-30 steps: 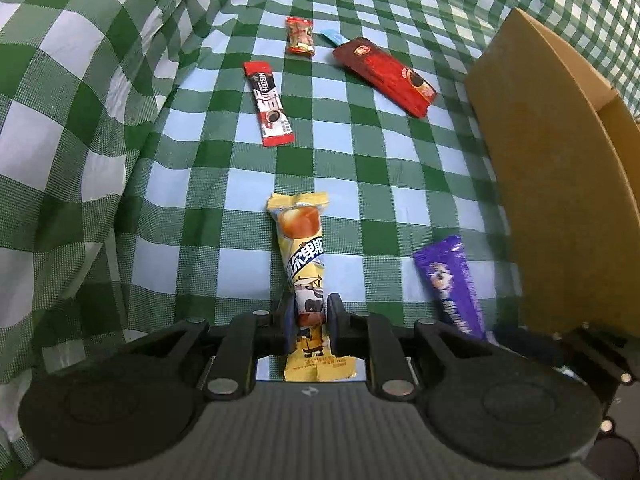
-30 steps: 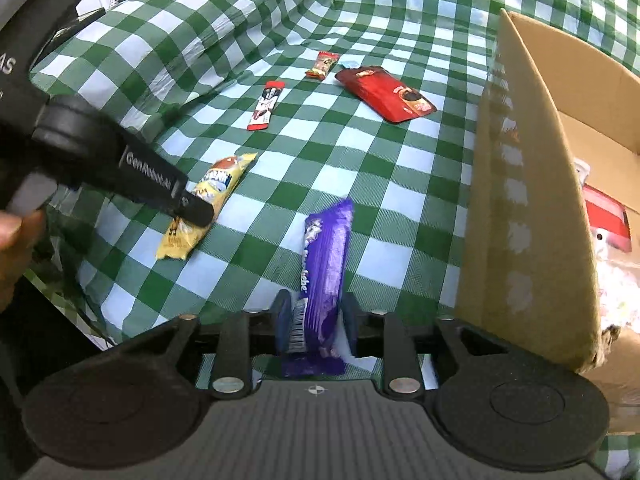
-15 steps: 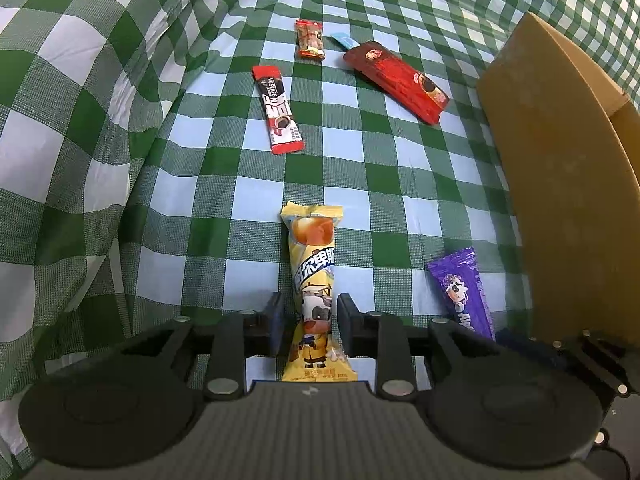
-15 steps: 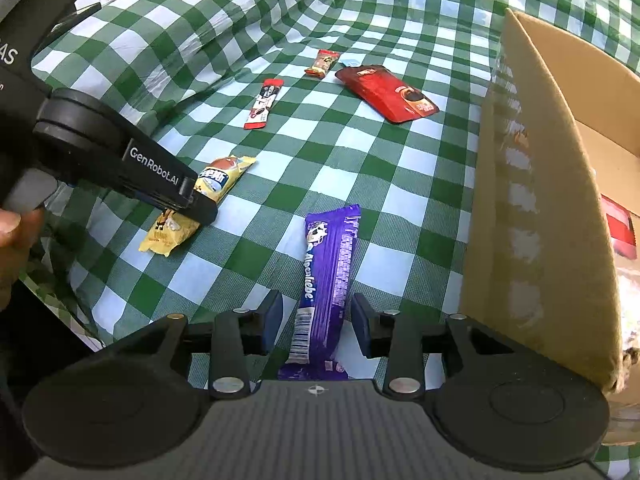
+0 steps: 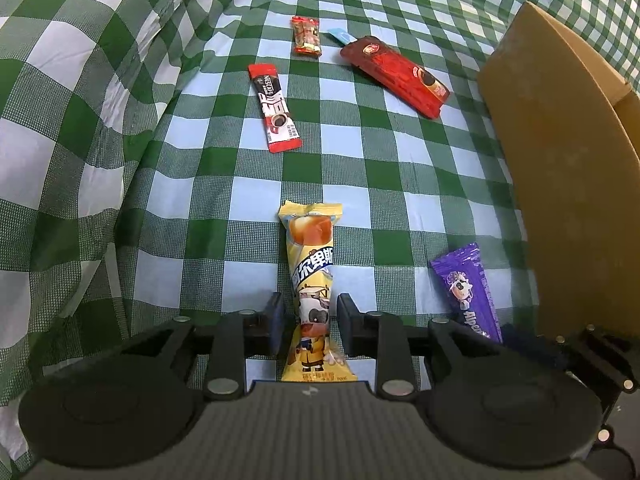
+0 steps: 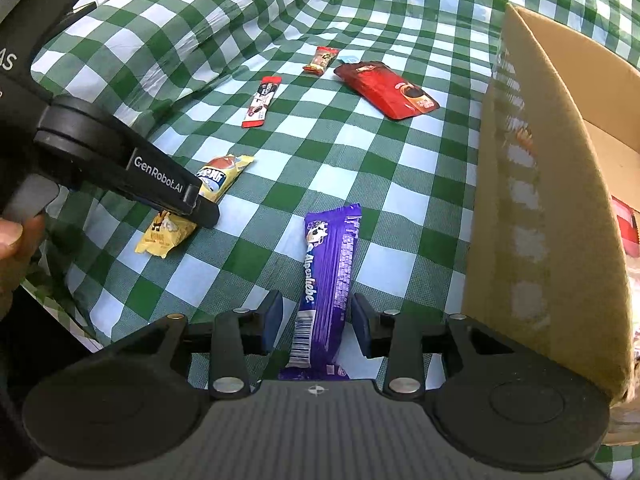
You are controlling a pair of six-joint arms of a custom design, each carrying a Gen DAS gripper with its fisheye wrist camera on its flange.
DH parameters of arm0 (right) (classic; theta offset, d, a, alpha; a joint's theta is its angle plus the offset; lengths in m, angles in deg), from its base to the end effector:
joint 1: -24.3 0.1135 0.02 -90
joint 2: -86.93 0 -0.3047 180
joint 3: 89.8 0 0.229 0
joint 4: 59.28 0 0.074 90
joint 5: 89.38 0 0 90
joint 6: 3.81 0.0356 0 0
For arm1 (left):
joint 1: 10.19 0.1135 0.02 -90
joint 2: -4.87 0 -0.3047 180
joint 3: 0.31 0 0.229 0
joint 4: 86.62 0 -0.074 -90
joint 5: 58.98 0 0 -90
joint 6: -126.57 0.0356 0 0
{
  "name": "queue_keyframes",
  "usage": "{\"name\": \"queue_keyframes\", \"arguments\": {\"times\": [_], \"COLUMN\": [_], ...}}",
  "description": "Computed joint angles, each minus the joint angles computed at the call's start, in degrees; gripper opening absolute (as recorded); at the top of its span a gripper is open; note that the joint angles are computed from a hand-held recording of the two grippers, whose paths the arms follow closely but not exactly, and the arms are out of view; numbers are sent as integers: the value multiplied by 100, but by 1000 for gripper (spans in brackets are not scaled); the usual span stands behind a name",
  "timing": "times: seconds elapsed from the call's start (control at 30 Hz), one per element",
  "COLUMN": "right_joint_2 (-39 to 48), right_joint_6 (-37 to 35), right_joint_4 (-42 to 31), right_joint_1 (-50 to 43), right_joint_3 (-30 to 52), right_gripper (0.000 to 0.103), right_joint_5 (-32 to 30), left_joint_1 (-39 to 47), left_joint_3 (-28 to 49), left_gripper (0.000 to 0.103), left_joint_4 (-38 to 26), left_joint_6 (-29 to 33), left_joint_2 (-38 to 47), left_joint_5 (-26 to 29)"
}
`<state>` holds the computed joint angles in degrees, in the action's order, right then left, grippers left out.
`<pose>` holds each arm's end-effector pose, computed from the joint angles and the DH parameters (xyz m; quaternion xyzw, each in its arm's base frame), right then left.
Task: Organize snacks
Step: 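Grasp the yellow cartoon bar with the left tool while the right tool grasps the purple chocolate bar, then lift both bars and carry them over the cardboard box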
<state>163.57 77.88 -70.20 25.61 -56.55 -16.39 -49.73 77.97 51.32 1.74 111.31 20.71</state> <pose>0.1788 0.0145 0.1649 -0.1241 0.9343 0.1220 0.3111 0.2701 -0.2147 0.1951 0.0249 0.9810 -0.0329 0.1898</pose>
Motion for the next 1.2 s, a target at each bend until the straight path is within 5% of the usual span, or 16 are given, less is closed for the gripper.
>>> {"name": "queue_keyframes", "arguments": {"times": [0.6, 0.83, 1.2], "right_joint_2": [-104, -463, -1492], "right_joint_6": [-135, -139, 199], "right_joint_4": [165, 153, 189], "right_joint_1": [-57, -138, -1475], "right_joint_3": [-102, -130, 57], "right_gripper": [21, 21, 21], "right_joint_5": [-19, -93, -1334], "left_joint_1": [45, 32, -179], "left_joint_3": [-30, -88, -761], "left_gripper": [31, 16, 15], "left_joint_4": [29, 121, 1911], "left_joint_6": [223, 308, 281], "left_joint_2": [7, -60, -910], "left_joint_5": [-19, -115, -655]}}
